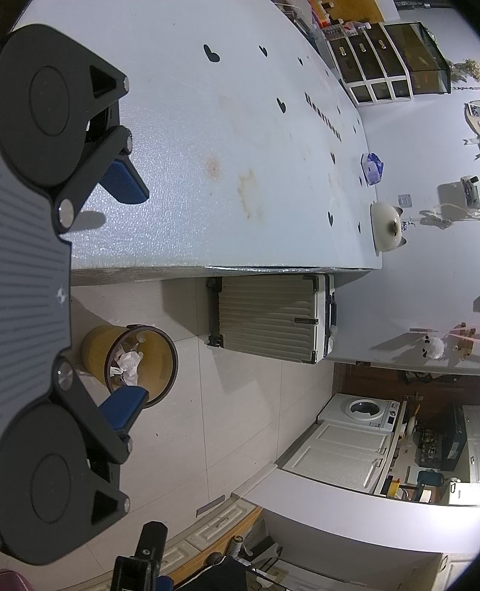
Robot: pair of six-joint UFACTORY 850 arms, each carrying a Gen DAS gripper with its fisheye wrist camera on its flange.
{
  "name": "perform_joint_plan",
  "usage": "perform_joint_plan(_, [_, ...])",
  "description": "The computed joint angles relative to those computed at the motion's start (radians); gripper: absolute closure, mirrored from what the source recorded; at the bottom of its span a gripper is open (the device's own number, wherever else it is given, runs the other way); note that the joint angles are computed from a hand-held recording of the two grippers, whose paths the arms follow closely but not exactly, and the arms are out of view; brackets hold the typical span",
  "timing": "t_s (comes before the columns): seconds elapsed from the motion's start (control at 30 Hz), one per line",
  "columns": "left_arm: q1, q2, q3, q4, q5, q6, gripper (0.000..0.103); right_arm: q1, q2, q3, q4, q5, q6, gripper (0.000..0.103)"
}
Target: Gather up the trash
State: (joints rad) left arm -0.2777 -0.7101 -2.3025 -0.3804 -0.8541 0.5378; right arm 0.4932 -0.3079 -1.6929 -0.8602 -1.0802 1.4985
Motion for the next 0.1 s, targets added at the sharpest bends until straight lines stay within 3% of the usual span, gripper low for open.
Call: perform_joint_plan(0.1, [0.0,-0.003,-0.005,0.002,-0.001,-0.003,0.0,0.001,-0.002,-0.003,0.0,-0.001,-0.001,0.003])
